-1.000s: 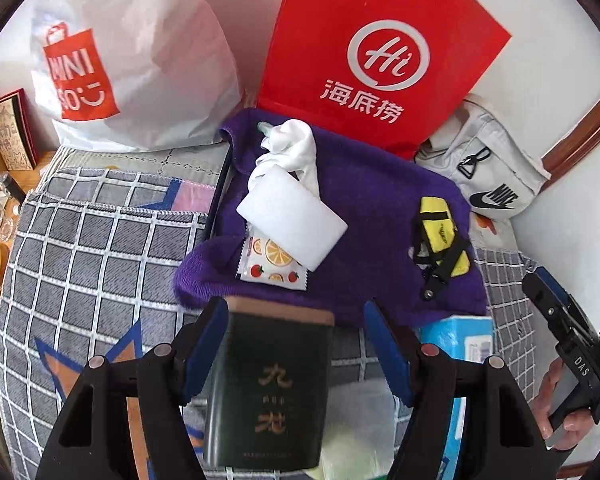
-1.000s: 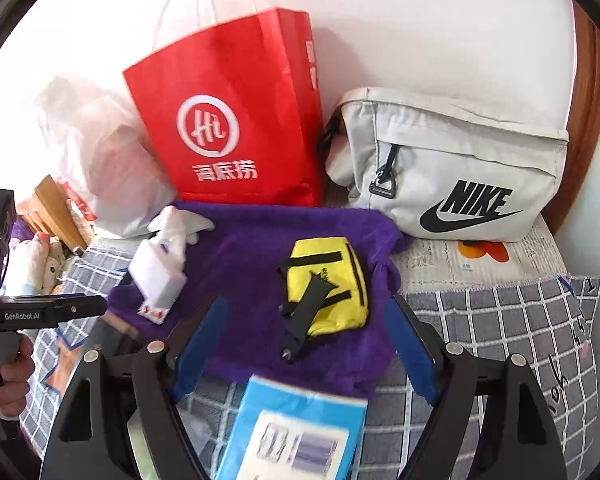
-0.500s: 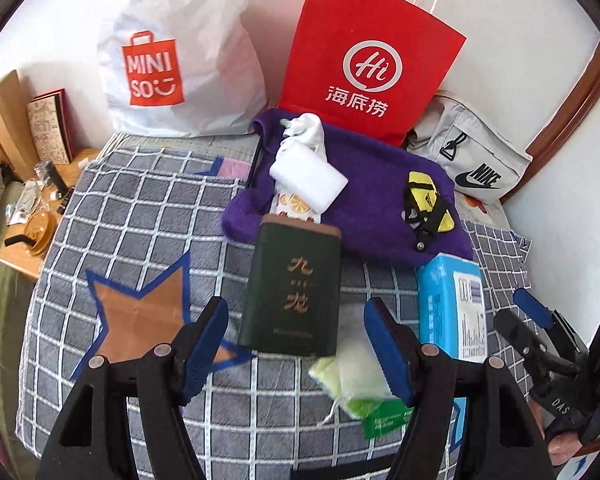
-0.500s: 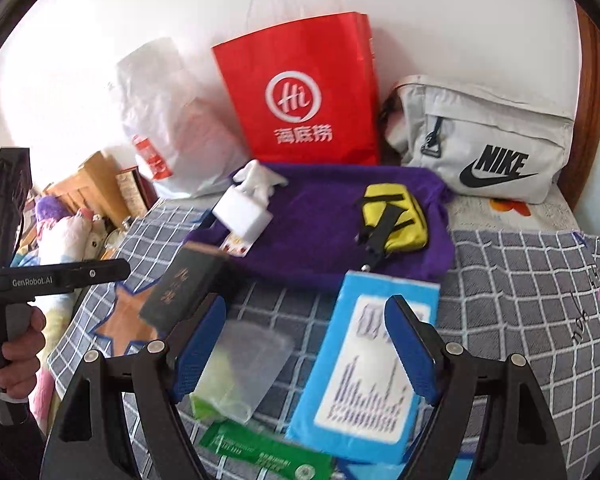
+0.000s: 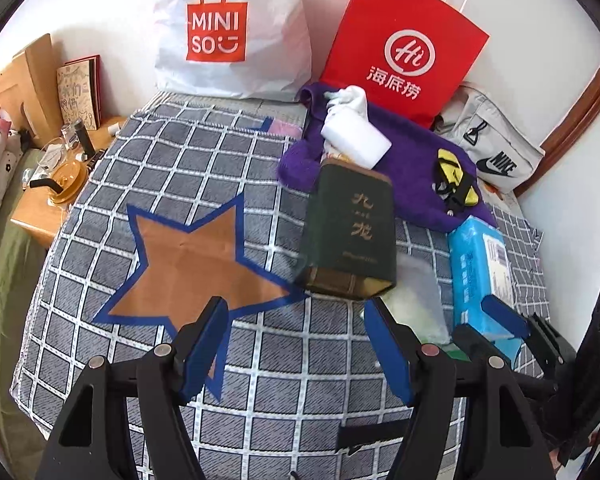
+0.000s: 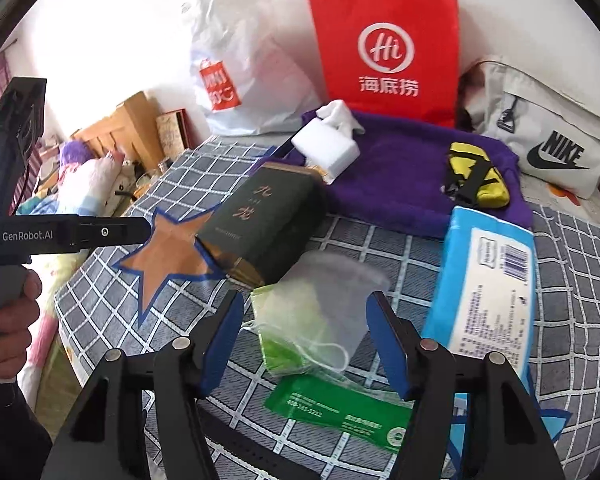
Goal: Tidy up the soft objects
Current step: 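Lower the right tool and grasp the clear mesh bag, then grasp the green tea-print tissue pack with the left tool while the right tool holds the mesh bag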
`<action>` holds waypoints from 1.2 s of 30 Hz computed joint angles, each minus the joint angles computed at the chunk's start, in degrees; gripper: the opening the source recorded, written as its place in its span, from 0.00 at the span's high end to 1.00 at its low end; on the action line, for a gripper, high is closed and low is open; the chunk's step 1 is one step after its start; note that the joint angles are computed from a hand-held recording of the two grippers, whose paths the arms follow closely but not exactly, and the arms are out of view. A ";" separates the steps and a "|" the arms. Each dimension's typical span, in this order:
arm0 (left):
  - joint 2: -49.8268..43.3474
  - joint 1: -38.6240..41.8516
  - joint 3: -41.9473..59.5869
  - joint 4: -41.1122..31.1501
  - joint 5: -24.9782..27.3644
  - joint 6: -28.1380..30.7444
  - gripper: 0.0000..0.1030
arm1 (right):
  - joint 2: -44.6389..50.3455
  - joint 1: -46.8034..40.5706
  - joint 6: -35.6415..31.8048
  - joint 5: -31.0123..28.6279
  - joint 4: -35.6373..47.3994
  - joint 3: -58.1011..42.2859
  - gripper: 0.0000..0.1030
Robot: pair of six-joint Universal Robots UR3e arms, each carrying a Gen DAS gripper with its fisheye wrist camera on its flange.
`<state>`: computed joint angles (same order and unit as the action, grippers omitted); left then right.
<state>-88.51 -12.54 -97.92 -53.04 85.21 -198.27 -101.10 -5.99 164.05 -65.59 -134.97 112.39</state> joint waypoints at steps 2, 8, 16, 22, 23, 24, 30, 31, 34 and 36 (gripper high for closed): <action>1.44 0.66 -2.92 0.92 -0.36 0.37 0.33 | 1.41 1.62 0.76 -0.66 -2.13 0.80 0.39; 5.73 3.87 -10.92 4.16 -3.65 0.12 0.33 | 6.63 4.97 3.58 -2.74 -5.67 1.50 0.39; 4.03 4.24 -11.73 5.68 -3.96 0.58 0.33 | 12.46 8.53 5.27 -7.22 -8.15 -0.21 0.61; 3.85 4.23 -11.96 5.94 -4.42 0.18 0.33 | 11.30 6.43 4.86 -4.08 -7.51 0.90 0.92; 3.90 3.96 -11.89 5.68 -4.14 0.01 0.33 | 10.60 5.78 5.02 -3.36 -7.26 1.21 0.93; 3.92 3.88 -11.71 5.31 -4.02 -0.10 0.33 | 9.91 5.11 5.07 -2.42 -6.80 1.39 0.93; 4.67 2.10 -10.66 3.72 -2.20 -2.09 0.33 | 1.16 0.99 2.71 2.94 -2.23 3.08 0.93; 4.95 1.63 -10.62 3.57 -1.94 -2.57 0.33 | -0.55 0.29 2.08 3.75 -1.30 3.49 0.93; 5.93 -0.69 -10.77 3.42 -0.57 -3.96 0.33 | -5.27 -1.59 0.26 4.98 -0.03 5.84 0.93; 6.42 -2.51 -10.72 2.95 0.64 -4.68 0.33 | -9.07 -3.48 -1.07 6.23 1.76 8.03 0.94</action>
<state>-82.09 -15.05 -108.65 -50.09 85.85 -202.95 -110.16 -9.47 162.98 -59.36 -133.21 120.42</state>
